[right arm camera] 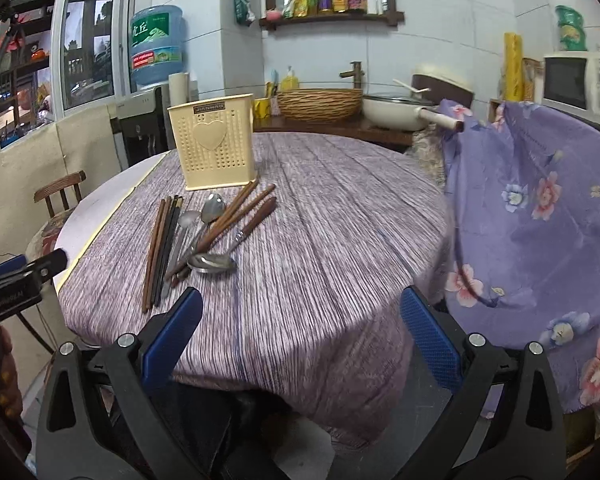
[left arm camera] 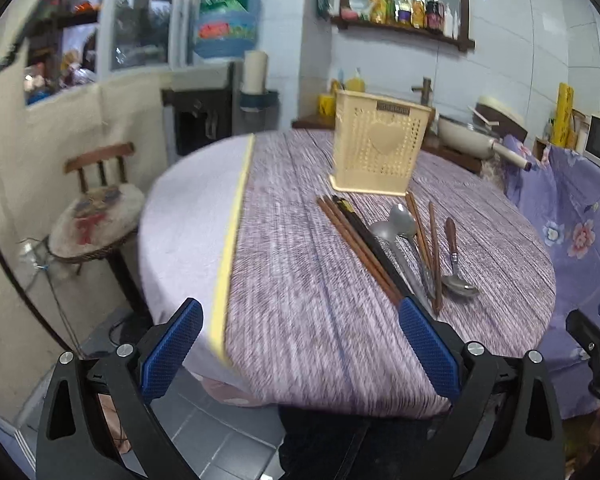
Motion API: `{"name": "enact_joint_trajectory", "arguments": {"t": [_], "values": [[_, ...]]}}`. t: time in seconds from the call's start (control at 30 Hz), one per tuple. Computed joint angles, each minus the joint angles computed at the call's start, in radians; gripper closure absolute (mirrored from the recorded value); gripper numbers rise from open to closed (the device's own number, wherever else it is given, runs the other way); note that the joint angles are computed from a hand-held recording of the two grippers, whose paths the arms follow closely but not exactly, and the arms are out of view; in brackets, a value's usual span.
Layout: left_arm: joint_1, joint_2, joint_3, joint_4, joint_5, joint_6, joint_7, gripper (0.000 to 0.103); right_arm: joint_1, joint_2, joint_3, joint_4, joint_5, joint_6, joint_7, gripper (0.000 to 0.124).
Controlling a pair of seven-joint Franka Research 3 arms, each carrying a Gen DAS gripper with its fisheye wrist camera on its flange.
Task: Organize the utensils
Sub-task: 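Move the right tool to the wooden-handled spoon and close on its handle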
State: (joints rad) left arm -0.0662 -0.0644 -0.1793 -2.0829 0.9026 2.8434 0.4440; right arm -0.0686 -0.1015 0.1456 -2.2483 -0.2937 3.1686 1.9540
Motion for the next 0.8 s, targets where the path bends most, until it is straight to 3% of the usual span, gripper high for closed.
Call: {"name": "enact_joint_trajectory", "arguments": {"t": [0.1, 0.17, 0.23, 0.43, 0.8], "values": [[-0.017, 0.085, 0.012, 0.1, -0.218, -0.045, 0.233, 0.021, 0.102, 0.076, -0.072, 0.107, 0.194, -0.066, -0.189, 0.026], [-0.02, 0.14, 0.014, 0.173, -0.356, -0.096, 0.365, 0.031, 0.133, 0.125, -0.096, 0.186, 0.258, -0.125, -0.246, 0.031], [-0.013, 0.189, 0.009, 0.244, -0.51, -0.146, 0.488, 0.034, 0.151, 0.188, -0.109, 0.289, 0.332, -0.208, -0.3, 0.038], [-0.03, 0.298, 0.027, 0.413, -0.573, -0.254, 0.524, 0.037, 0.174, 0.38, -0.128, 0.599, 0.518, -0.462, -0.376, 0.054], [-0.05, 0.467, 0.044, 0.677, -0.624, -0.431, 0.585, 0.047, 0.211, 0.697, -0.166, 1.096, 0.494, -0.795, -0.258, 0.085]]}}
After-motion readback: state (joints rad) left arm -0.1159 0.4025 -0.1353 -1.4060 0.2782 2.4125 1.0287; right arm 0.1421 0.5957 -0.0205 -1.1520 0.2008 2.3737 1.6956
